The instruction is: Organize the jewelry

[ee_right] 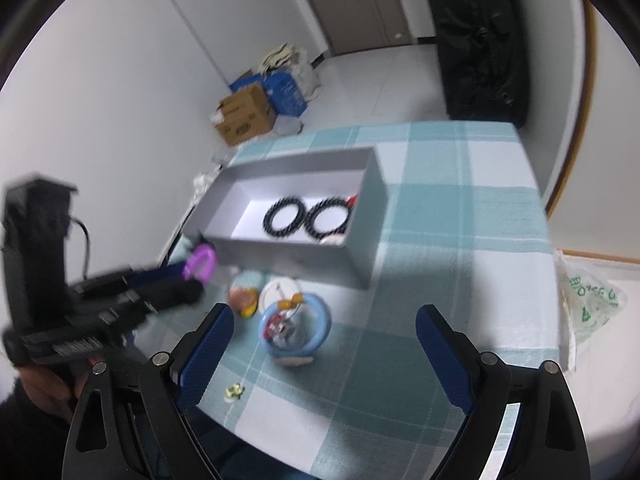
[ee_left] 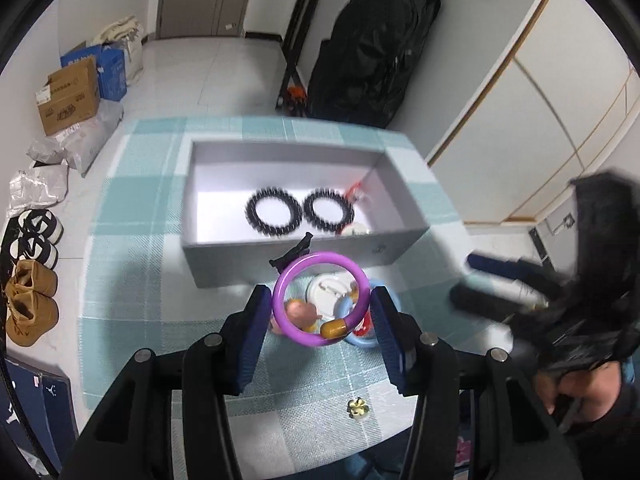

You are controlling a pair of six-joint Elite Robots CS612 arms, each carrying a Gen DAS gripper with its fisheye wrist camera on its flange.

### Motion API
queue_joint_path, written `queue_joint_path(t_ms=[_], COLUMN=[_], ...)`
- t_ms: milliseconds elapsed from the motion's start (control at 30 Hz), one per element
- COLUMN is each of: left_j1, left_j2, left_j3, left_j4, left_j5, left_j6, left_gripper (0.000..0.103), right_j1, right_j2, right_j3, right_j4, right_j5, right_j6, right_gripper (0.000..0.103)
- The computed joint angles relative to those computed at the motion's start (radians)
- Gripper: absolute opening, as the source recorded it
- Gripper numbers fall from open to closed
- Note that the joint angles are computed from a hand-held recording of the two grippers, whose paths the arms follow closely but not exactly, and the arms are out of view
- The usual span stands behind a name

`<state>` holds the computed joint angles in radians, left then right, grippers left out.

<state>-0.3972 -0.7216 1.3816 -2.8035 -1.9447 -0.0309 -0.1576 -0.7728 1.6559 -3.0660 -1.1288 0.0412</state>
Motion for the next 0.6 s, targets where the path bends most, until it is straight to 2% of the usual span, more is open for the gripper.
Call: queue_joint_path(t_ms=[167, 300, 600], left_j1=[0.008, 0.020, 0.033], left_j2=[-0.006, -0.004, -0.003], left_j3=[0.012, 0.010, 0.011], left_j4=[-0.067, -0.089, -0.115], left_j5=[-0.022, -0.043, -0.037], left_j6=[-0.043, -0.083, -0.117], left_gripper=[0.046, 0.046, 0.046], right_j1=[0.025, 0.051, 0.093], right_j2=[0.007, 0.016, 0.036], right_j3=[-0.021, -0.041, -0.075], right_j4=[0.086, 0.139, 0.172], right_j5=[-0.030, -0.081, -0.193], right_j6=[-0.088, -0.161, -0.223], right_gripper=[0.093, 0.092, 0.091])
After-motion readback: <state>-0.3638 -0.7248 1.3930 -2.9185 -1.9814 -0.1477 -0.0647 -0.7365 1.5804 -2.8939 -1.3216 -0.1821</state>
